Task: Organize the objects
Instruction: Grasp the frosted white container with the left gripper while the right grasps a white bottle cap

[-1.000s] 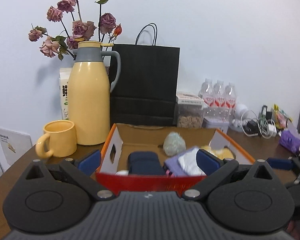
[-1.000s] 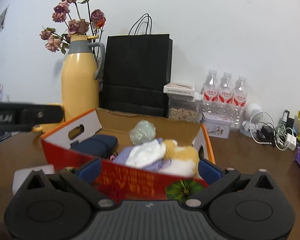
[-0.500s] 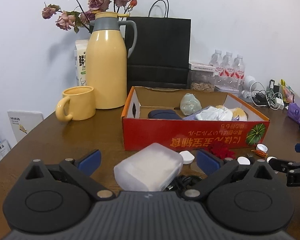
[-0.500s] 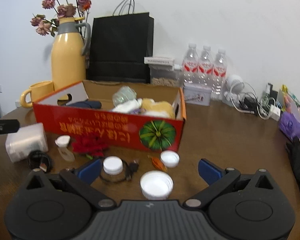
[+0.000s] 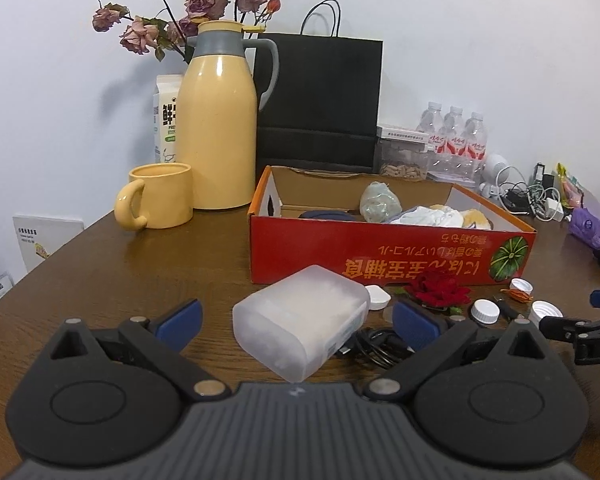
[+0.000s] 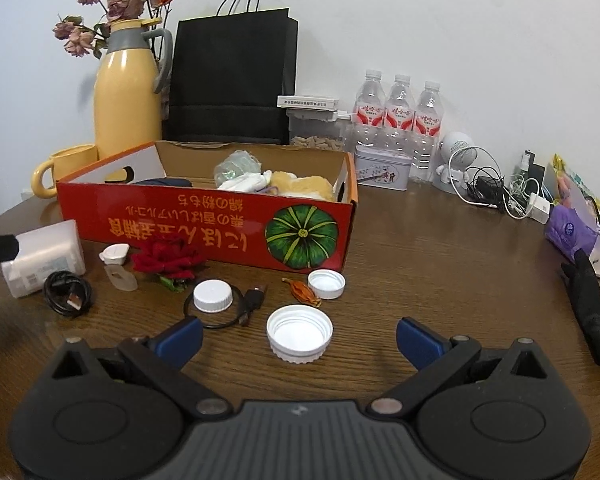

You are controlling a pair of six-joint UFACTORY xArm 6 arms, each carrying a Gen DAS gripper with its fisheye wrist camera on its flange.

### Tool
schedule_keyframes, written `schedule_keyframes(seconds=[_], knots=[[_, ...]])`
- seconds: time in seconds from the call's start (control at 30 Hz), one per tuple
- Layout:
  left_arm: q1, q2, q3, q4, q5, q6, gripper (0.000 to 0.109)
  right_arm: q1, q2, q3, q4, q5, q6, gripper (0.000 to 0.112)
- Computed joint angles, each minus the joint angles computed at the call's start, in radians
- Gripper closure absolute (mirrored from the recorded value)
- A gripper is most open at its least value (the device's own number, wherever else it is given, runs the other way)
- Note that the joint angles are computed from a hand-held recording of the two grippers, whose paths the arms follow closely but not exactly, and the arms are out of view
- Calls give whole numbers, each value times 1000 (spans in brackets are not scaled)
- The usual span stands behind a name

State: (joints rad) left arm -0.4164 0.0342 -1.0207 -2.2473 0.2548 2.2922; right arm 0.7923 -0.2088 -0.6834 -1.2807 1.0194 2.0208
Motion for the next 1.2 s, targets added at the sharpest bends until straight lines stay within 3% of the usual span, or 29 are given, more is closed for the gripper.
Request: schedule_keyframes(seconds=[0.23,0.43,0.5,0.53,0.57,0.77,1.07,1.2], knots=[[6,6,3,48,16,-62,6,-27,1,1,22,-10,4,17],[8,4,6,64,21,-84,6,-132,1,8,51,-139,-23,41],[7,6,5,64,19,-86,6,-155,3,10,31,-177,-17,56],[7,7,5,66,18,-87,6,-159,5,11,20,-185,-14,70],[8,7,5,68,17,-89,6,-159,10,6,16,-183,-18,73],[4,12,0,63,6,-87,6,-135,14,-2,-19,-148,-4,73],[-8,27,-17,53,-28,-79,6,-37,16,-8,-105,15,45,73],[-18,42,-30,139,-46,-155,6,-22,16,-7,-129,34,52,73]])
